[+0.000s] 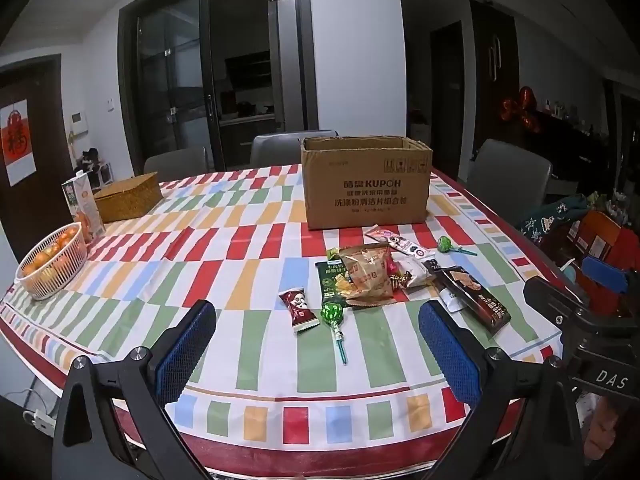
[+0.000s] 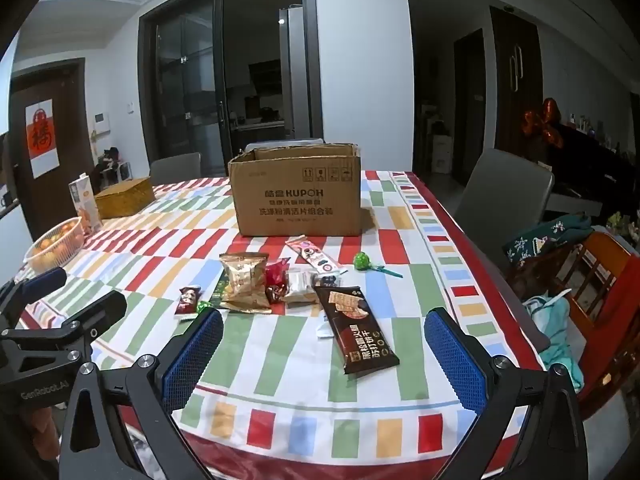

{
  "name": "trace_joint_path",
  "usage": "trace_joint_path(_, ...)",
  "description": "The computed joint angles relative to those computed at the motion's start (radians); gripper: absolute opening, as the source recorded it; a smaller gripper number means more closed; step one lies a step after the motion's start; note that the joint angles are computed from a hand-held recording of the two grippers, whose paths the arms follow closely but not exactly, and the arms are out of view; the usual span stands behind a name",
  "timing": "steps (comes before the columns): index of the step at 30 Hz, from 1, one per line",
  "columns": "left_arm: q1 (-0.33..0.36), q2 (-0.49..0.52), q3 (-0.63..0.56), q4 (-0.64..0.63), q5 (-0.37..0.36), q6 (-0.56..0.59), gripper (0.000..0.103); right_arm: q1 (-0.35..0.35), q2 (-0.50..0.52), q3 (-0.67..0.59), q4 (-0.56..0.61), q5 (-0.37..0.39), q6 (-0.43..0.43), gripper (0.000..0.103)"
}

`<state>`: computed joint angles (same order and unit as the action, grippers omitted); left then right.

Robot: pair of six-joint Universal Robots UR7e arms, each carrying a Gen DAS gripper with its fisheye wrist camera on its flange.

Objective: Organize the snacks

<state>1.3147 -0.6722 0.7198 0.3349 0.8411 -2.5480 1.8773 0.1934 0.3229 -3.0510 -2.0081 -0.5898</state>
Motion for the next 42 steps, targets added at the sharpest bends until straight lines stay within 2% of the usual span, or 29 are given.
trace_joint_path(3,0.008,0.019,-0.046,0.032,0.010,-0.013,0.103,-0.002,0.004,-0.005,-0.009,0.009,-0.004,0.102)
trace_joint_path(9,-0.008,-0.034,0.063,-0.066,0.001,0.032,0.103,0.000,-0.002,0.006,-0.009,0.001,0.005,0.102)
trace_joint_path(20,-0.008,-0.065,0.124,-0.139,0.001,0.041,0.103,0.000,-0.008,0.011,-0.007,0.003,0.003,0.102)
trace_joint_path(26,-0.009,-0.076,0.138,-0.153,0.002,0.045,0.103,0.000,-0.012,0.021,-0.026,0.000,-0.004,0.102)
trace_joint_path(27,-0.009,-0.077,0.141,-0.156,0.002,0.046,0.103,0.004,0.009,-0.018,-0.004,0.000,-0.002,0.102)
trace_joint_path(31,-0.009,-0.079,0.143,-0.159,0.003,0.049,0.103,0.001,0.010,-0.020,-0.007,0.006,-0.007,0.102)
trace_joint_path(32,-0.010,-0.078,0.141,-0.158,0.003,0.049,0.103,0.004,-0.014,0.019,-0.021,0.005,-0.005,0.102)
trace_joint_path(42,-0.011,-0.080,0.144,-0.161,0.004,0.053,0.103,0.004,-0.021,0.035,-0.032,0.008,-0.005,0.102)
